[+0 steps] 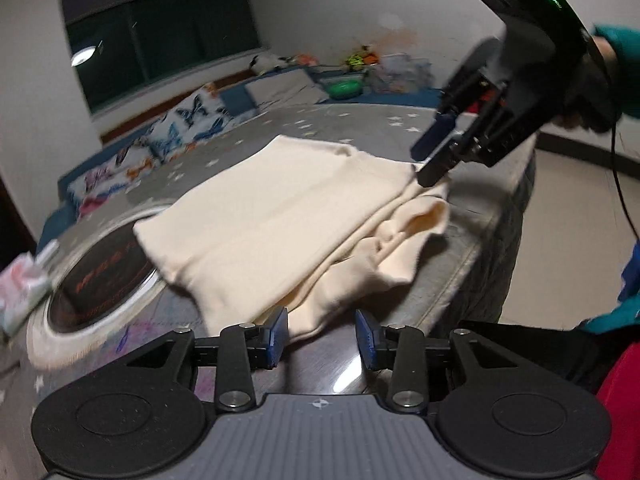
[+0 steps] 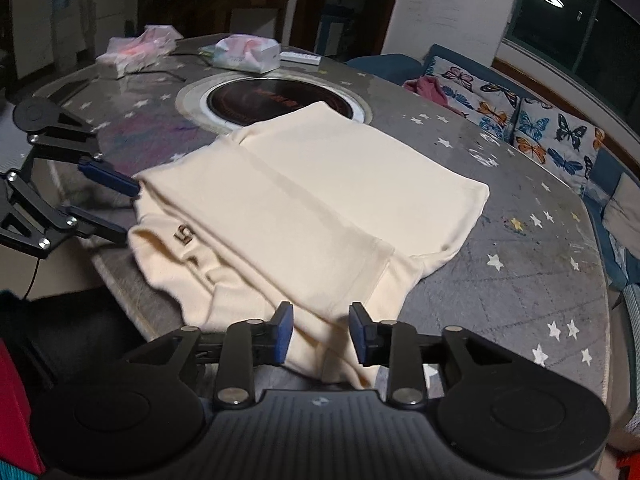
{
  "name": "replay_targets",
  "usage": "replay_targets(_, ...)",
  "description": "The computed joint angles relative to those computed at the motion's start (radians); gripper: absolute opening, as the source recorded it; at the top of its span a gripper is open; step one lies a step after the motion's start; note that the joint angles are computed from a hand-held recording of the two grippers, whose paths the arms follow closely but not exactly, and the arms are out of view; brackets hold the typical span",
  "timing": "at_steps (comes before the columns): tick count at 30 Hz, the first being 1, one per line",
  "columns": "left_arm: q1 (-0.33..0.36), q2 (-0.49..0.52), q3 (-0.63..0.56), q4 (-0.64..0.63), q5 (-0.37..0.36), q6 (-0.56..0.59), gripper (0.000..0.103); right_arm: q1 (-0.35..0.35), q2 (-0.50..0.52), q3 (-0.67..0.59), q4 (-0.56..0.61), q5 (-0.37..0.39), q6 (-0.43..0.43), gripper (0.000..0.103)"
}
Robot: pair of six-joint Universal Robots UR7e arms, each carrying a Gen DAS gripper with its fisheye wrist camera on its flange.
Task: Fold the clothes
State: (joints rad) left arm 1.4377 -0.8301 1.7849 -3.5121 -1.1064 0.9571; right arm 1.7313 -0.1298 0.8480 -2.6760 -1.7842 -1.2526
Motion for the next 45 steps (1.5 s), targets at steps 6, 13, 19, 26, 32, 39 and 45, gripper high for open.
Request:
replay_targets(6, 0.009, 0.058, -0.039, -0.069, -0.037, 0.078, 0.034, 0.0, -0.033, 0.073, -0.056, 0.003, -0.078, 0.051)
replay_targets(13, 0.017, 0.058, -0.091, -0.037, -0.062, -0.053, 0.011, -0.004, -0.056, 0.131, -0.08, 0.013, -0.211, 0.059)
replay_targets(19, 0.023, 0.055, -0.149, 0.035, -0.066, -0.165, 0.01, -0.012, -0.031, 0.119, -0.09, 0.05, -0.307, 0.058)
replay_targets(26, 0.027, 0.051, -0.176, 0.085, -0.07, -0.196, 0.01, -0.016, 0.036, 0.009, -0.018, 0.093, -0.328, 0.027)
replay_targets(32, 0.026, 0.016, -0.104, 0.047, -0.067, -0.153, 0.034, -0.005, 0.073, -0.123, 0.155, 0.074, -0.176, 0.013)
replay_targets(39, 0.018, 0.035, -0.059, -0.054, 0.004, -0.013, 0.044, 0.002, 0.106, -0.251, 0.282, 0.104, -0.028, 0.011)
replay_targets(45, 0.024, 0.048, -0.066, -0.076, 0.017, 0.065, 0.036, 0.005, 0.114, -0.279, 0.298, 0.122, 0.019, 0.011)
